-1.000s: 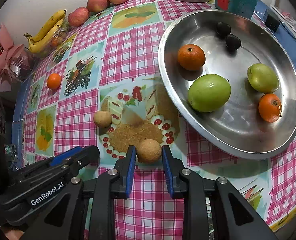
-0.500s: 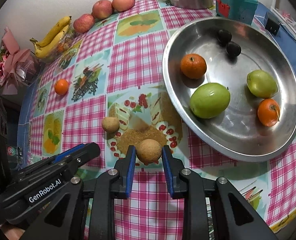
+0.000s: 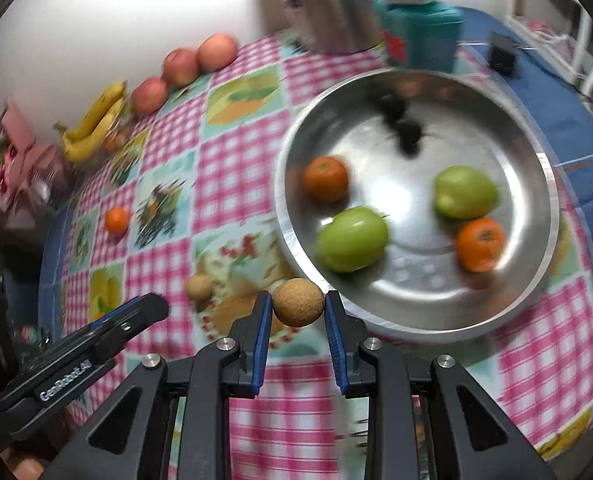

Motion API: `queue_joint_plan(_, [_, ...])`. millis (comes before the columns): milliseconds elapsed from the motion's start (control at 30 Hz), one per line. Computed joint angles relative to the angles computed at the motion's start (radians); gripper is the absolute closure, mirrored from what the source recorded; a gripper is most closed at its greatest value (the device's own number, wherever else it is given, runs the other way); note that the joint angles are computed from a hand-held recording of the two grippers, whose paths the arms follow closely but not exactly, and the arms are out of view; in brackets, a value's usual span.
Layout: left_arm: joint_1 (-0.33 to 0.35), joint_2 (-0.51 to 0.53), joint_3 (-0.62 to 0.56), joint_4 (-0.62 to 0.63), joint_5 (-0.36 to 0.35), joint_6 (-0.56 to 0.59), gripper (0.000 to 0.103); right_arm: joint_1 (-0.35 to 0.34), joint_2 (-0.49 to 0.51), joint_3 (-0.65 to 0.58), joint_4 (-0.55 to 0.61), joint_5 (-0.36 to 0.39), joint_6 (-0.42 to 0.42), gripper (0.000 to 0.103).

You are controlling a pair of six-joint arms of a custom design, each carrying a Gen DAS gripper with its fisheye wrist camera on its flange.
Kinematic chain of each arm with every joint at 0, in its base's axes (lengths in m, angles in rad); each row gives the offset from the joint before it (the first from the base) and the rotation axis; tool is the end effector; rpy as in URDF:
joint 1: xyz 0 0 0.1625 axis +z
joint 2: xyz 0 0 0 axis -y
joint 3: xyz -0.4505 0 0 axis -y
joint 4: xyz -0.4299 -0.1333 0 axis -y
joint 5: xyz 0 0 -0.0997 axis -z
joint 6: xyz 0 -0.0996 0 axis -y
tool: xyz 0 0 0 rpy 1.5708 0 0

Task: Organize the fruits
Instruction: 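Carry the kiwi and plum in both tools over the steel bowl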

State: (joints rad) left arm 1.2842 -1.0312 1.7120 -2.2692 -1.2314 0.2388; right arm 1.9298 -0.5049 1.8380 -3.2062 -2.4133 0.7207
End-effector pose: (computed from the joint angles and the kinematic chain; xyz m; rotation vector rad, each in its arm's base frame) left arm -0.0288 -0.6867 0.1863 0.7237 2.7074 -0.0361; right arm 0.2697 -0.5508 -0.0710 -0.5987 -2.3544 0.8749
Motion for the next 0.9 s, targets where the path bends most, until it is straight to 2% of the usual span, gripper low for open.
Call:
queue_joint_plan(133, [-0.028, -0.001, 0.044, -0.043, -0.010, 0.043, 0.076, 0.000, -0.042, 0.050, 0.046, -0.091, 0.097, 0.075])
queue_joint_plan(367, [-0.062, 0.015, 0.083, -0.121, -0.046, 0.080, 0.076, -0.031, -0.088, 0.149, -0.038, -0.081, 0.154, 0.075])
queue_joint_plan(533, [-0.072, 0.050, 0.079, -0.188, -0.058, 0.096, 0.076, -0.039, -0.085, 0.154, -0.115, -0.085, 0.108, 0.075])
queue_joint_plan(667, [-0.070, 0.081, 0.055, -0.227, -0.072, 0.108, 0.076, -0.050, -0.070, 0.130, -0.195, -0.091, 0.035, 0.075])
queue_joint_plan(900, [-0.076, 0.141, 0.013, -0.270, -0.068, 0.134, 0.076, -0.069, -0.061, 0.078, -0.221, -0.106, -0.018, 0.075])
